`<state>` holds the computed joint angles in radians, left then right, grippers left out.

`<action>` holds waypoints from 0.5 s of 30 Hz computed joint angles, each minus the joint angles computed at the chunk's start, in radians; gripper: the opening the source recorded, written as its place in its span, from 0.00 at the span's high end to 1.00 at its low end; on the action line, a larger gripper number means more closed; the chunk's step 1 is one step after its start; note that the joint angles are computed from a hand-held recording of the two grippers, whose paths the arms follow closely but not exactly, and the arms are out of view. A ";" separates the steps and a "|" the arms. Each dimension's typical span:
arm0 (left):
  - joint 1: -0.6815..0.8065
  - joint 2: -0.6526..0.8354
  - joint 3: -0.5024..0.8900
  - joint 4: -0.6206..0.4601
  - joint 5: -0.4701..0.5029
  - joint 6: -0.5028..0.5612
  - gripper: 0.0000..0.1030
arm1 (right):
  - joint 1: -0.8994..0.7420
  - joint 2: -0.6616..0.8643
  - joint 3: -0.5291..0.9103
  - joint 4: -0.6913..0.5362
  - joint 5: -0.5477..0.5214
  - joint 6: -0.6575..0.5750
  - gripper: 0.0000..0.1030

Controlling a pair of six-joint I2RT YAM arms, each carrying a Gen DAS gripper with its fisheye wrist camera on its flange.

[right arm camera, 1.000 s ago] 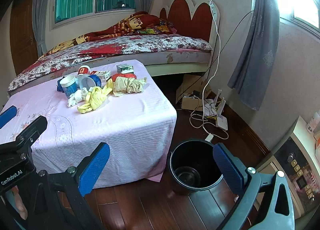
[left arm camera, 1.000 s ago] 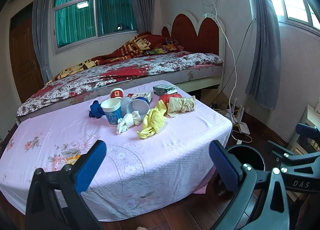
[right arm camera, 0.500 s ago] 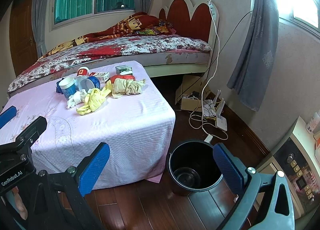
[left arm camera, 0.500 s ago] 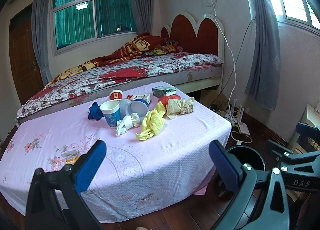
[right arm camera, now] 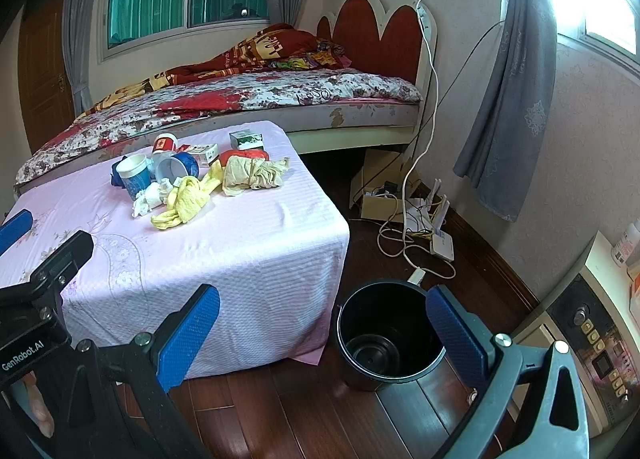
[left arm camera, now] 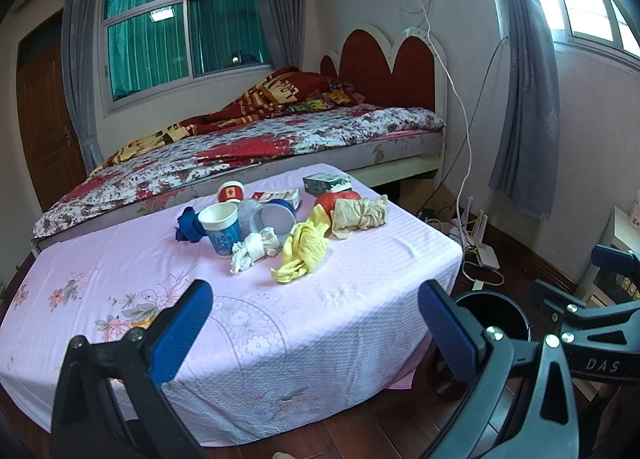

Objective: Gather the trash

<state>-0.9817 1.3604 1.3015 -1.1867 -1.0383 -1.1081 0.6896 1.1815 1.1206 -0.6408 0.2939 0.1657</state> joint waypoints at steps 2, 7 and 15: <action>-0.003 0.006 0.004 -0.010 -0.006 -0.005 0.01 | -0.003 0.002 0.002 -0.001 -0.002 -0.001 0.00; -0.006 0.009 0.000 -0.005 -0.005 -0.006 0.01 | -0.011 0.001 -0.003 0.000 -0.013 -0.004 0.00; 0.012 -0.030 -0.049 0.028 -0.007 0.011 0.01 | -0.019 -0.004 -0.030 0.025 -0.068 -0.013 0.00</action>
